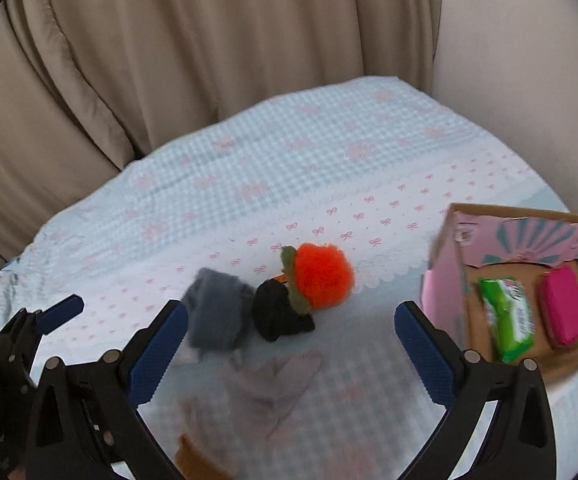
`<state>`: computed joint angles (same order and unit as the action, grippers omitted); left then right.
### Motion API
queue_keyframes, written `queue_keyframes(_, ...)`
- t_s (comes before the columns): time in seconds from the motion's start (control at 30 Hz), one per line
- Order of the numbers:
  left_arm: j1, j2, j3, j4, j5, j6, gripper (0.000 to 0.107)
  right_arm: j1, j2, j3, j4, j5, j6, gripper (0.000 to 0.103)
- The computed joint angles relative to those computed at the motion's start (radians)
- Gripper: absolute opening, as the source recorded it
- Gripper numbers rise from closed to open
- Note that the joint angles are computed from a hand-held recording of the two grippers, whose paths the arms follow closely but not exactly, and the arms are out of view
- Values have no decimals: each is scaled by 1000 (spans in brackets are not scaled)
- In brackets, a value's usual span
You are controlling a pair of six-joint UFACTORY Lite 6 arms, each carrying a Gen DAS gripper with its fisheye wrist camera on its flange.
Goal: Organize soft objects
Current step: 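Grasp the grey sock with the left tool while the right tool grasps the orange pompom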
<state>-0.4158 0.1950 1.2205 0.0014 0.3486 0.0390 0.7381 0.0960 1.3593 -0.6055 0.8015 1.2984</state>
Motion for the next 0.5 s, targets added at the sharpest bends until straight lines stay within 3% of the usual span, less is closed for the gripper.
queue_keyframes(0.17, -11, 237, 134, 0, -57, 31, 96, -150, 180, 11, 30, -177, -72, 96)
queue_keyframes(0.33, -16, 398, 239, -43, -78, 100, 93, -242, 338, 67, 107, -275, -174, 92)
queue_keyframes(0.5, -6, 529, 374, -128, -15, 184, 80, -293, 409, 74, 186, -349, -261, 74)
